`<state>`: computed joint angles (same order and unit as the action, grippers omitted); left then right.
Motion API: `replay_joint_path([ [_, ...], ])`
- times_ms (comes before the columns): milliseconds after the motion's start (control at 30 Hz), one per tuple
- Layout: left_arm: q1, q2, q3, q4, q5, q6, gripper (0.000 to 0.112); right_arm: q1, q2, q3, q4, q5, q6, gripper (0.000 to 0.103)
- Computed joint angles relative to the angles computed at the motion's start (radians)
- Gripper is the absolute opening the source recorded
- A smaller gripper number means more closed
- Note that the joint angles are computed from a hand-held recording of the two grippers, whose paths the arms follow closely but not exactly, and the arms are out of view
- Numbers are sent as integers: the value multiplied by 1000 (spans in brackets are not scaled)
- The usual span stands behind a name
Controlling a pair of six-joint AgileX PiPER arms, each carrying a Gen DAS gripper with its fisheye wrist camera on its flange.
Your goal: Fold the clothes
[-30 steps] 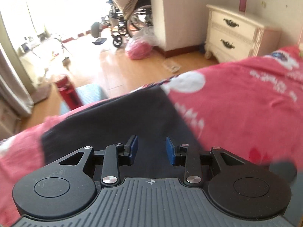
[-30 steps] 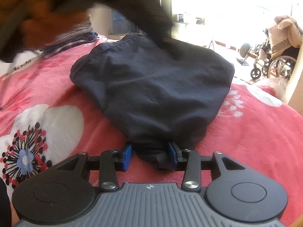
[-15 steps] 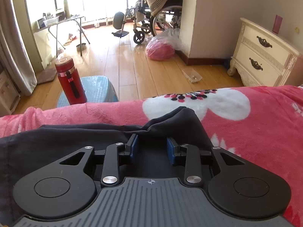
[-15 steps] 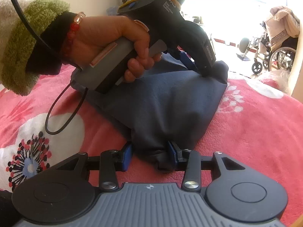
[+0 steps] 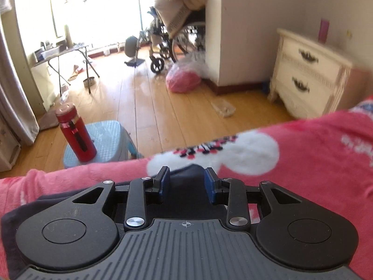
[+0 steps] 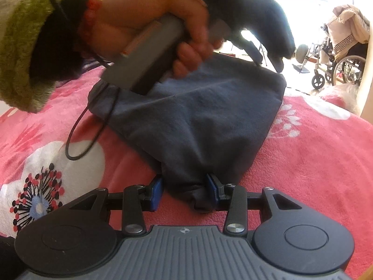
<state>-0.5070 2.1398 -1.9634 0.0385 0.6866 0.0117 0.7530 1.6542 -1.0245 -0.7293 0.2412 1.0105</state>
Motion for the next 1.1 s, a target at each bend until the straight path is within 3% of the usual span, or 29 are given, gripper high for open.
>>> replay_joint_path([
  [100,7,65,-44,43,27,-73,33,0,-2,3,12,-5,-7,43],
  [267,26,71,-53,30,19,-109,37,-4,-4,2,46,-10,-38,43],
  [400,35,57,-89,35,69,-153,38,-2,-3,-2,65,-7,-57,43],
  [700,127,-173,22,90,128,-109,39,-4,6,-21,96,15,-103,43],
  [933,210,-342,106,321,164,-19,40,10,10,-34,72,39,-79,43],
  [1100,196,-462,347,407,95,-23,40,13,11,-32,55,41,-62,43],
])
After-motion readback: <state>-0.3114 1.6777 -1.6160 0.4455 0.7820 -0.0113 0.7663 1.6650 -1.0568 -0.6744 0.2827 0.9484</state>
